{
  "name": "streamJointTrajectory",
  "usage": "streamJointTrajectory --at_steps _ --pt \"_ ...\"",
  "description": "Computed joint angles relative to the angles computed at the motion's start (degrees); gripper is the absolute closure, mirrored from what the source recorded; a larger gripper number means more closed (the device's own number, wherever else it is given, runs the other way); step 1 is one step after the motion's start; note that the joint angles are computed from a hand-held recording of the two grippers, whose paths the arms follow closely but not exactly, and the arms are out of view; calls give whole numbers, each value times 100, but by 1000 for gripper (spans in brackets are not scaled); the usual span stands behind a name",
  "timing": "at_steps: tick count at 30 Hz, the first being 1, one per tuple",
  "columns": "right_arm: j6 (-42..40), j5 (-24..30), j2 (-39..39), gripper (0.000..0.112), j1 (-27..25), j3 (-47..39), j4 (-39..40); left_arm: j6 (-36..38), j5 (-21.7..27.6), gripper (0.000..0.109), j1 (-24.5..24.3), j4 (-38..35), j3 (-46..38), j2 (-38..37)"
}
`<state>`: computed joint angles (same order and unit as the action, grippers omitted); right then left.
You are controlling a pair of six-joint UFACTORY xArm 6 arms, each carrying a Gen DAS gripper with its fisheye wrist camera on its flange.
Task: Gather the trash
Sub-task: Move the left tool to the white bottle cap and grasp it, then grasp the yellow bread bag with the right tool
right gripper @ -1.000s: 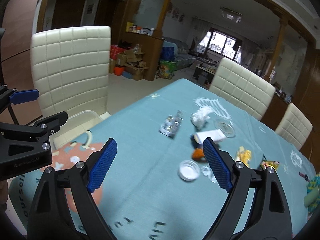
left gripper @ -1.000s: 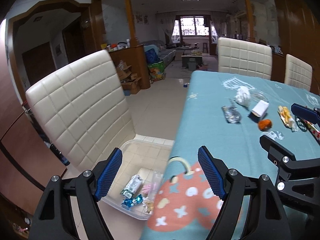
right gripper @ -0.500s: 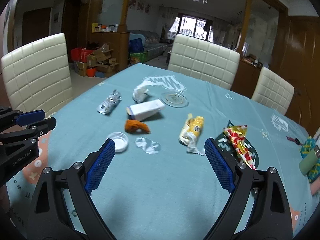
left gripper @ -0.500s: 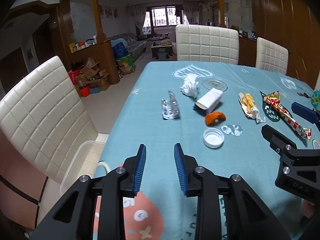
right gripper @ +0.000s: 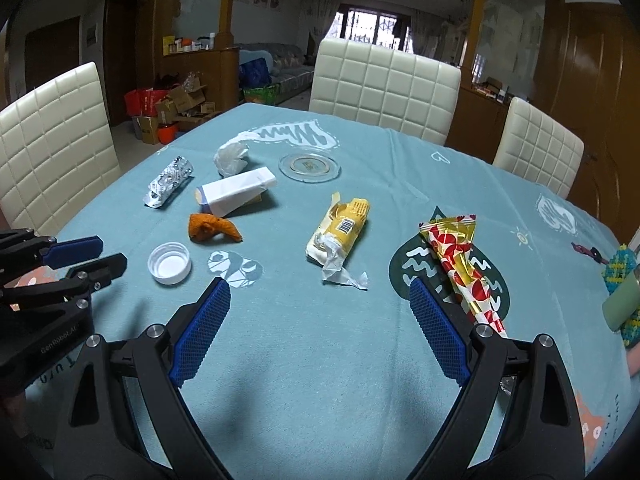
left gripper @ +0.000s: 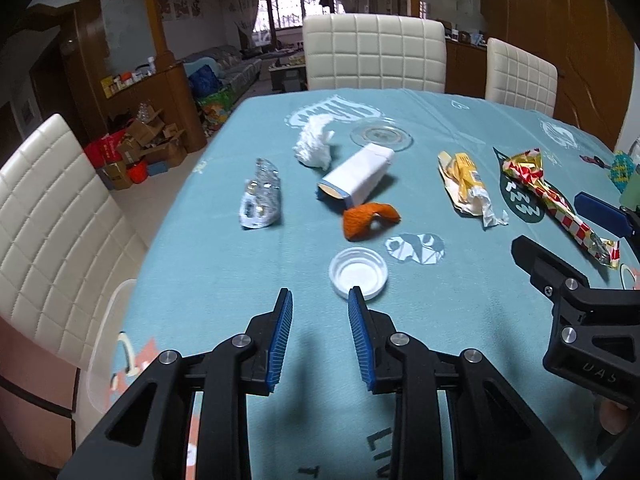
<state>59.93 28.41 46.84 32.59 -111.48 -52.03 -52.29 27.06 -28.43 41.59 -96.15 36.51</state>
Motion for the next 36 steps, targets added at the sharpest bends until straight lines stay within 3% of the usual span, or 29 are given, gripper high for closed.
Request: streamJointTrajectory --at_steps 5,8,9,11,14,25,36 --pt "-258 -92 216 22 -77 -227 296 658 52 79 -41 -569 -498 392" --pt "-425 -115 343 22 -111 -374 486 1312 132 79 -51 -1276 -832 649" --pt "-474 -115 381 22 -120 -417 542 1453 232 77 -56 -1462 -1002 771" --pt "-571 -110 460 22 -140 -511 667 1484 329 65 -55 -1493 -1188 904" --pt "-711 -143 543 22 -171 -601 861 1591 423 65 -49 -1580 -1418 1082" --pt "-796 -236 581 23 -189 -630 949 1641 328 69 -37 -1558 -1517 1155" --pt "-594 -75 526 33 -92 -616 626 782 58 69 71 -810 -689 535"
